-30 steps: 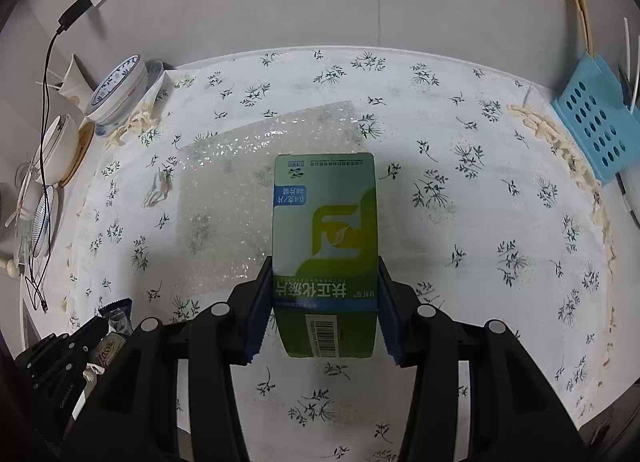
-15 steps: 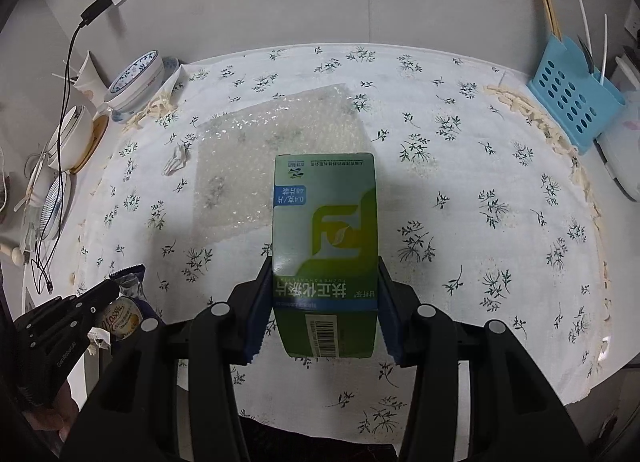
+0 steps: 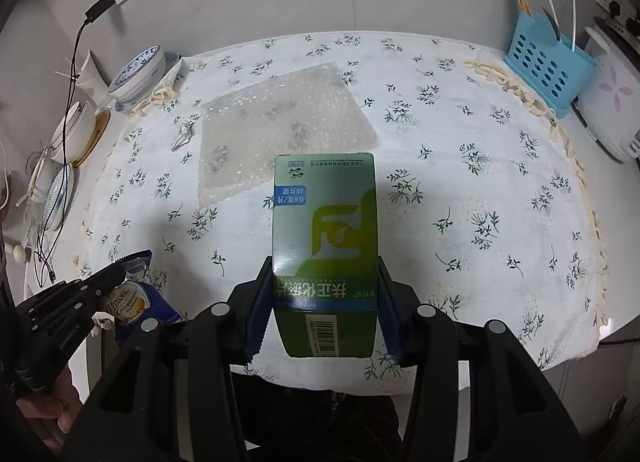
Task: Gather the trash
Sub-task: 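Lift the snack bag and green box off the table toward the bin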
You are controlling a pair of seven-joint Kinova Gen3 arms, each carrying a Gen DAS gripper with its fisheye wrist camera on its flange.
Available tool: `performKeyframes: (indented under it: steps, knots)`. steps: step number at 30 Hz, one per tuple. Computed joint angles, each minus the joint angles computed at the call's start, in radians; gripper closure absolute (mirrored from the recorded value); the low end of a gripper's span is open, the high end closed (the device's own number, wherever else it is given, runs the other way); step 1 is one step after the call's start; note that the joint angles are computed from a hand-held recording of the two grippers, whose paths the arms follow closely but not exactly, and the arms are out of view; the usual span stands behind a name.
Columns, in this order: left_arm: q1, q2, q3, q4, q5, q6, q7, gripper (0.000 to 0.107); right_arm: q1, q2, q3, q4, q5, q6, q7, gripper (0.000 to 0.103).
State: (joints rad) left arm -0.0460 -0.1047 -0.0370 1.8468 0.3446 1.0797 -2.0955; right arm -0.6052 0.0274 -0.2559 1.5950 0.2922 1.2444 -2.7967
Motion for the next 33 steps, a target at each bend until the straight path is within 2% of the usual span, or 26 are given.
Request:
performKeyframes:
  steps: [33]
  knots:
    - [-0.006,-0.199,-0.101,0.135,0.015,0.108,-0.166,0.107,-0.200,-0.051,-0.158,0.044,0.078,0.107,-0.344,0.058]
